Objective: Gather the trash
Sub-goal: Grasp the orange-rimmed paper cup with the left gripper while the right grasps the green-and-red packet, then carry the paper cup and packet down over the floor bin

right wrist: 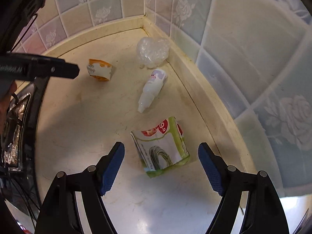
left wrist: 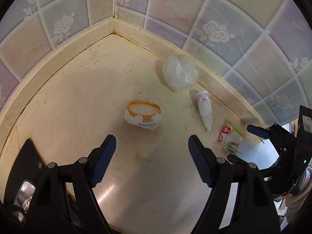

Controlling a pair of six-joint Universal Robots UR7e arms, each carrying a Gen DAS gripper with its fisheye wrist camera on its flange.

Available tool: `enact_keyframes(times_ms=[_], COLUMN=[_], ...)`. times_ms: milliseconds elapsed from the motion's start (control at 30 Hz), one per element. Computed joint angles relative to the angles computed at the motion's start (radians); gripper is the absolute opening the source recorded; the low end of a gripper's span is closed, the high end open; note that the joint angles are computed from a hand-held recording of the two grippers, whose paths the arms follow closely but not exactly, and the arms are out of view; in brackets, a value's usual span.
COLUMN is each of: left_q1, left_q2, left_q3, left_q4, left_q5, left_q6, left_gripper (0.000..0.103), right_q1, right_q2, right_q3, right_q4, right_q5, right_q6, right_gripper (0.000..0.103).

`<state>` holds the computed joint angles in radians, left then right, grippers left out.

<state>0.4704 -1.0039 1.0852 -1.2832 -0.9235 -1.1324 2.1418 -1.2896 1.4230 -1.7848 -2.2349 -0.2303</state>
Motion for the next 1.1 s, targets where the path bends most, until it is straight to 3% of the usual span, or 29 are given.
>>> enact_keyframes(times_ms=[233, 300, 467, 533, 600, 767, 1100], left_q1=[0.043, 0.054, 0.076, 0.079, 0.079, 0.079, 0.020], left_q2=[-0.007, -0.007, 0.004, 0.011, 0.020, 0.035, 0.046], left_q3=[0.036, 0.046, 0.051, 0.047, 0.038, 0.020, -0.015], left_q4=[-0.083, -0.106, -0.133, -0.126, -0.112, -0.089, 0.011], left_q5=[-0.016, -0.021, -0.034, -0.028, -0.019, -0.009, 0.031], left_q6=[0.045, 0.057, 0.073, 0.082, 0.092, 0.104, 0.092], left_gripper=[0.074, 0.074, 0.074, 0.074, 0.070, 0.051, 0.050], right_q1=[-0.032, -0.045, -0.044, -0.045, -0.045, -0.033, -0.014], right_q2=[0.036, 0.040, 0.030, 0.028, 0.031, 0.043, -0.011], right_q3=[-0.017, -0.028, -0.015, -0.019, -0.034, -0.049, -0.019], right_q4=[-0.006, 0.017, -0.001, -0.008, 0.001, 0.002, 0.005], right_q5=[0.029, 0.059, 0.072, 0.084, 0.098, 0.077, 0.081], right_q6=[0.004, 0.018, 0.026, 0.032, 0.050, 0.073, 0.116], right_gripper=[0.077, 0.063, 0.055, 0.045, 0.024, 0.019, 0.015])
